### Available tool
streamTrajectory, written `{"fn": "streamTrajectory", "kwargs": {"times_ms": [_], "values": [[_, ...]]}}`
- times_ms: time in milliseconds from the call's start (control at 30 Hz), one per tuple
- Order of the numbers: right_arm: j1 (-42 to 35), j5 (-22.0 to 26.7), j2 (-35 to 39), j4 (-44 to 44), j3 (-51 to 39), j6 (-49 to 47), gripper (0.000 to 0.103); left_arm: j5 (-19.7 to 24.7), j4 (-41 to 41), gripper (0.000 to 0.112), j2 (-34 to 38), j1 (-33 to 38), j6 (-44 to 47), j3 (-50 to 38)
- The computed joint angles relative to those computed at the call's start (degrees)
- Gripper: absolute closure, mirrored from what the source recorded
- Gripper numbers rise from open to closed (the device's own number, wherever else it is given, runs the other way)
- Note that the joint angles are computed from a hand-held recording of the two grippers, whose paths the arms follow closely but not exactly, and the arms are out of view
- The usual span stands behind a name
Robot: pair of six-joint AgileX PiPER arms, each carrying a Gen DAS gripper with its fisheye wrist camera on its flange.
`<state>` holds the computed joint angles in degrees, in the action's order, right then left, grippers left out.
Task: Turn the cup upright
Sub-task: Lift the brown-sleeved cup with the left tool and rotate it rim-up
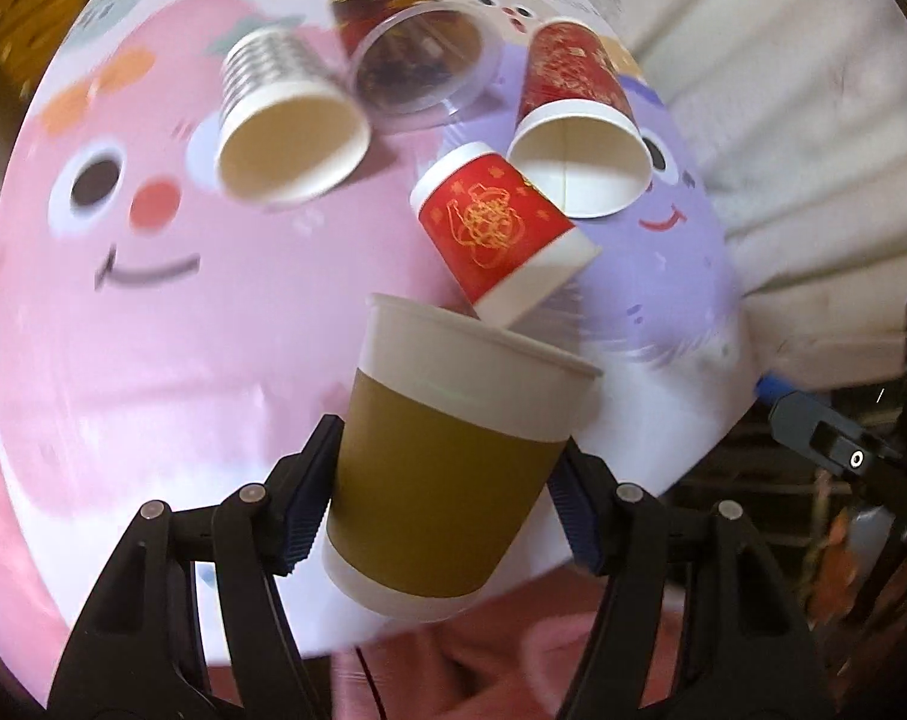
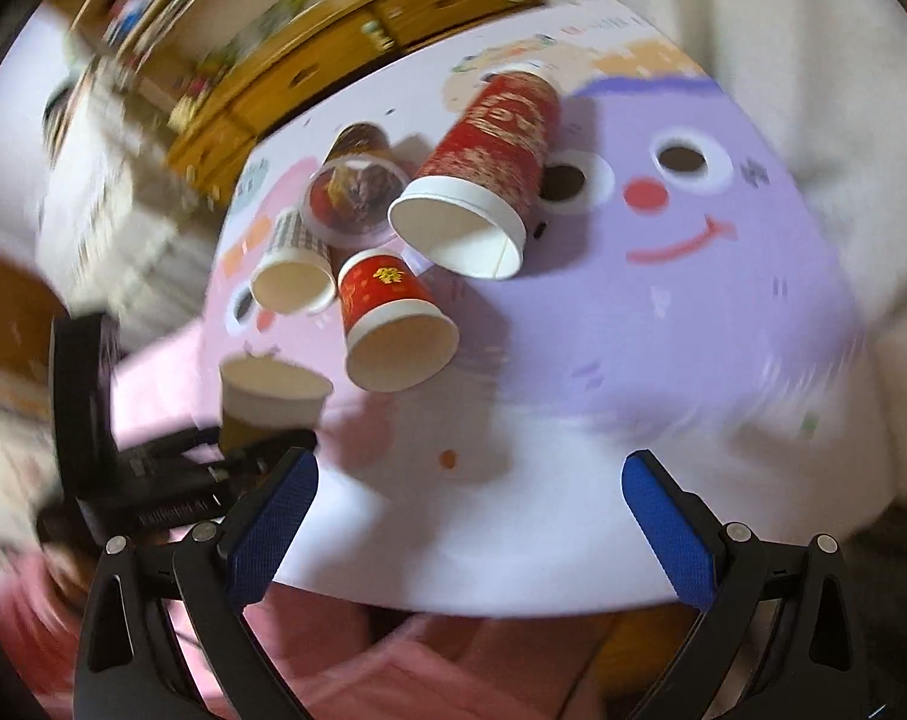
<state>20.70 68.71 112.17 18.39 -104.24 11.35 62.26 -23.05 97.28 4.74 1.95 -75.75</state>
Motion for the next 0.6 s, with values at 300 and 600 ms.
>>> {"fn": "streamTrajectory", "kwargs": {"times_ms": [300, 600], "values": [[-5.6, -10.2, -10.2, 19.9, 22.1, 7.6, 0.0, -5.5, -6.7, 0.049, -6.5, 0.7, -6.2, 13.5], [-1.0, -10.1, -13.3, 15.1, 26.1, 9.3, 0.0, -12.3, -21.2, 0.049, -6.6, 6.3, -1.6, 25.8]]}}
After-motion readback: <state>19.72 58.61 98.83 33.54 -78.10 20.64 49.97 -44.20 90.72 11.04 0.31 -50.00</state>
